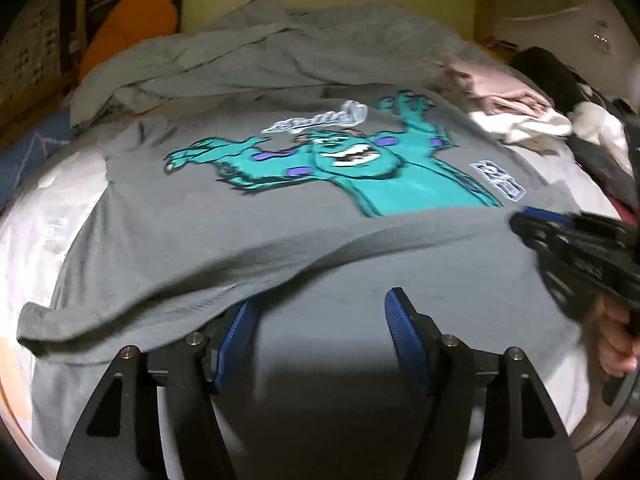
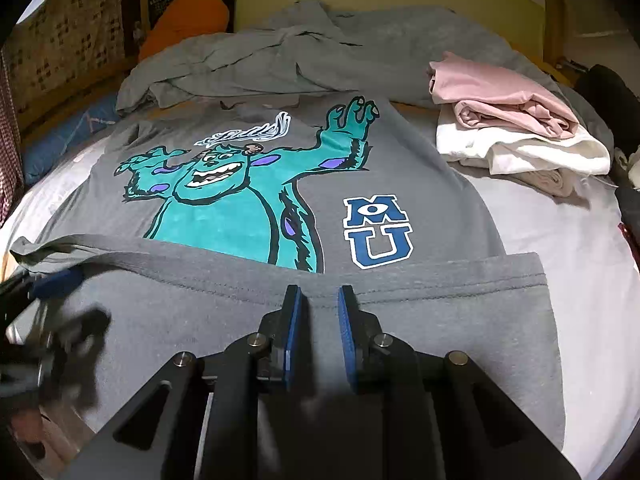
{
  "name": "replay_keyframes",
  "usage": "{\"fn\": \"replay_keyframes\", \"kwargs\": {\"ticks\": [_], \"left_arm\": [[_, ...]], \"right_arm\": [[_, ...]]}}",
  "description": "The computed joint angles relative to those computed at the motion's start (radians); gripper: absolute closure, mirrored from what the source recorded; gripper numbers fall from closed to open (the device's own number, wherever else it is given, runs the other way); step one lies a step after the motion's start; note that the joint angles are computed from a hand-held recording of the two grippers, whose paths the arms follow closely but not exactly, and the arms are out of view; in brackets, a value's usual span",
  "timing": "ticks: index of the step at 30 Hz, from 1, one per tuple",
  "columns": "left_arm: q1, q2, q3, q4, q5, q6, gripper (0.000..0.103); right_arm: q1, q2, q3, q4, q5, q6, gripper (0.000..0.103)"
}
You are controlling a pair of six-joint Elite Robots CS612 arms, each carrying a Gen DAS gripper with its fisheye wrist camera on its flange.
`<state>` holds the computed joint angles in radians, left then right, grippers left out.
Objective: Fold small clothes
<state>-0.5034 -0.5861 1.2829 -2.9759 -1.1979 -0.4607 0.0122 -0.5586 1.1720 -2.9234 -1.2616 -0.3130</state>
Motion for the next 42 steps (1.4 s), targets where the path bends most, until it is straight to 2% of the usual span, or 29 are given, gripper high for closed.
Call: {"fn": "replay_keyframes", "kwargs": {"ticks": [4, 9, 11, 13, 18, 20, 21, 23, 24, 26, 30, 32, 34, 35, 37, 38, 40, 42], "left_arm": [[0.007, 0.001, -0.01, 0.039, 0.083, -0.025, 0.037], [0.026, -0.019, 0.014, 0.051, 0.096, -0.12, 0.037], [0.017, -0.031, 0.03, 0.068, 0.176, -0.135, 0.038], [0.013, -0.043, 0.053, 0.059, 0.222, -0.12, 0.037], [0.035, -0.09, 0.131, 0.021, 0.226, -0.224, 0.037], [0.043, -0.103, 0.15, 0.057, 0.261, -0.278, 0.037], [0.047, -0.109, 0.153, 0.107, 0.274, -0.318, 0.038], [0.059, -0.118, 0.14, 0.281, 0.293, -0.408, 0.037], [0.065, -0.119, 0.137, 0.329, 0.286, -0.44, 0.037], [0.076, -0.12, 0.142, 0.329, 0.248, -0.458, 0.037], [0.061, -0.117, 0.121, 0.401, 0.323, -0.439, 0.037], [0.065, -0.117, 0.123, 0.377, 0.306, -0.448, 0.037], [0.072, -0.118, 0.133, 0.32, 0.276, -0.452, 0.037], [0.073, -0.117, 0.131, 0.311, 0.278, -0.454, 0.037], [0.078, -0.114, 0.112, 0.368, 0.284, -0.455, 0.037], [0.082, -0.113, 0.107, 0.382, 0.273, -0.453, 0.036], [0.085, -0.112, 0.105, 0.389, 0.261, -0.457, 0.035], [0.082, -0.108, 0.1, 0.399, 0.283, -0.445, 0.034]], "right_arm": [[0.001, 0.001, 0.003, -0.018, -0.012, -0.02, 0.084], [0.001, -0.001, 0.007, -0.025, -0.006, -0.023, 0.084], [-0.002, -0.003, 0.01, -0.029, 0.007, -0.01, 0.084], [-0.005, -0.005, 0.009, -0.036, 0.015, -0.007, 0.084], [-0.023, -0.015, 0.0, -0.027, 0.077, 0.037, 0.084], [-0.026, -0.015, 0.004, -0.079, 0.059, 0.052, 0.084], [-0.027, -0.015, 0.003, -0.091, 0.051, 0.054, 0.084], [-0.032, -0.014, -0.003, -0.102, 0.034, 0.065, 0.084], [-0.038, -0.013, -0.01, -0.094, 0.035, 0.082, 0.084], [-0.051, -0.013, -0.022, -0.043, 0.044, 0.122, 0.084], [-0.091, -0.016, -0.016, 0.011, 0.087, 0.256, 0.084], [-0.099, -0.015, -0.014, 0.002, 0.074, 0.271, 0.084], [-0.099, -0.014, -0.022, 0.016, 0.081, 0.236, 0.084], [-0.1, -0.013, -0.029, 0.049, 0.107, 0.188, 0.084], [-0.1, -0.011, -0.052, 0.159, 0.156, 0.098, 0.084], [-0.096, -0.011, -0.055, 0.183, 0.147, 0.073, 0.084], [-0.082, -0.008, -0.05, 0.146, 0.068, 0.062, 0.084], [-0.075, 0.0, -0.056, 0.12, 0.004, 0.058, 0.084]]}}
